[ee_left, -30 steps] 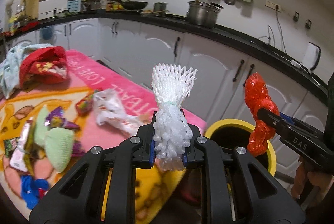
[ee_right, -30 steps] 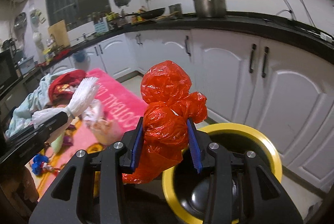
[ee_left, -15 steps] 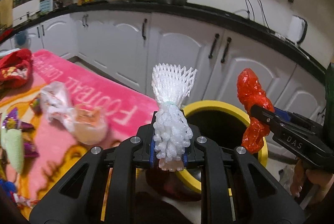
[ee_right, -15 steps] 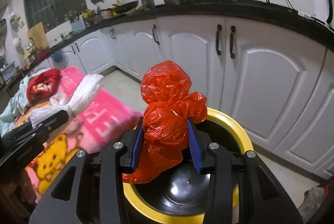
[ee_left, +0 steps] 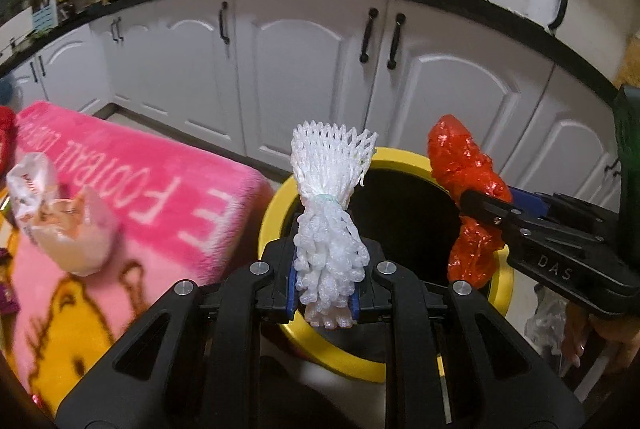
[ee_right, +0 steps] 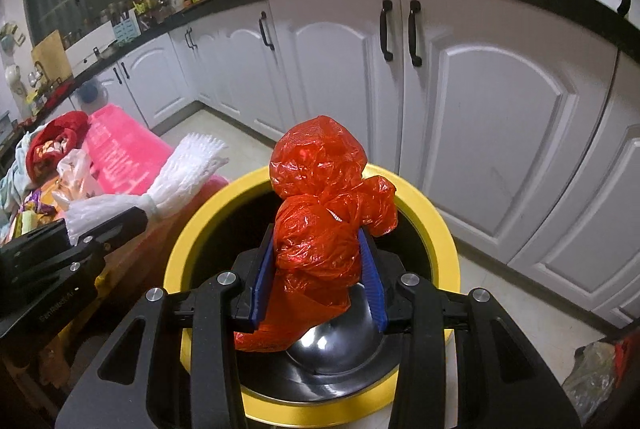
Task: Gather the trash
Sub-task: 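Open both tools to drop the net and red bag into the bin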
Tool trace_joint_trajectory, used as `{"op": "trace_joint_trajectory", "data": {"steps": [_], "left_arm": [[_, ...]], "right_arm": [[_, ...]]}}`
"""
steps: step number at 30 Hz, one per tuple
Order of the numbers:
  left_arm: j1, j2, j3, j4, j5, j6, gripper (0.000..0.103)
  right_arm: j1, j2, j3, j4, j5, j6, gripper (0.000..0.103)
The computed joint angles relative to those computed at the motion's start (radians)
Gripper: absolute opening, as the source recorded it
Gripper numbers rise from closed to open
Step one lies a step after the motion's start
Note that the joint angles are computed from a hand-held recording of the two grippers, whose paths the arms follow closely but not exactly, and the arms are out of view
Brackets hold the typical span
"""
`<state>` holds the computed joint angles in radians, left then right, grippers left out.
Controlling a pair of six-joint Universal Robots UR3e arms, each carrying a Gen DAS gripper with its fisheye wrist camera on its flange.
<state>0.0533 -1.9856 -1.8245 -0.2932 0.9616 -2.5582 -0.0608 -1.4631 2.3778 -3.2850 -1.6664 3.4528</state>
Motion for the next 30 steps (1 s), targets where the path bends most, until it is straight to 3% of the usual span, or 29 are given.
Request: {"op": "trace_joint_trajectory", "data": {"steps": [10, 12, 14, 24, 30], "left_arm": [[-0.03, -0.051, 0.045, -0.023, 0.016, 0.001, 0.013], [-0.03, -0.051, 0.047, -0.025, 0.019, -0.001, 0.018], [-0.025, -0.048, 0.044, -0.029, 0.011, -0.001, 0.032], [0.008, -0.016, 0.024, -0.034, -0.016, -0.003, 0.049], [0.047, 0.037, -0.01, -0.02, -0.033, -0.015, 0.067]], "right_arm": [[-0.05, 0.031, 0.027, -0.037, 0.045, -0.022, 0.043], [-0.051, 0.031, 0.028, -0.036, 0.042, -0.019, 0.044], [-0.055, 0.035, 0.024, -0.036, 0.044, -0.016, 0.048], [-0.057, -0.004, 0.028, -0.024, 0.013, -0.005, 0.056], [-0.024, -0.031, 0.01, -0.019, -0.027, 0.008, 0.063]]}}
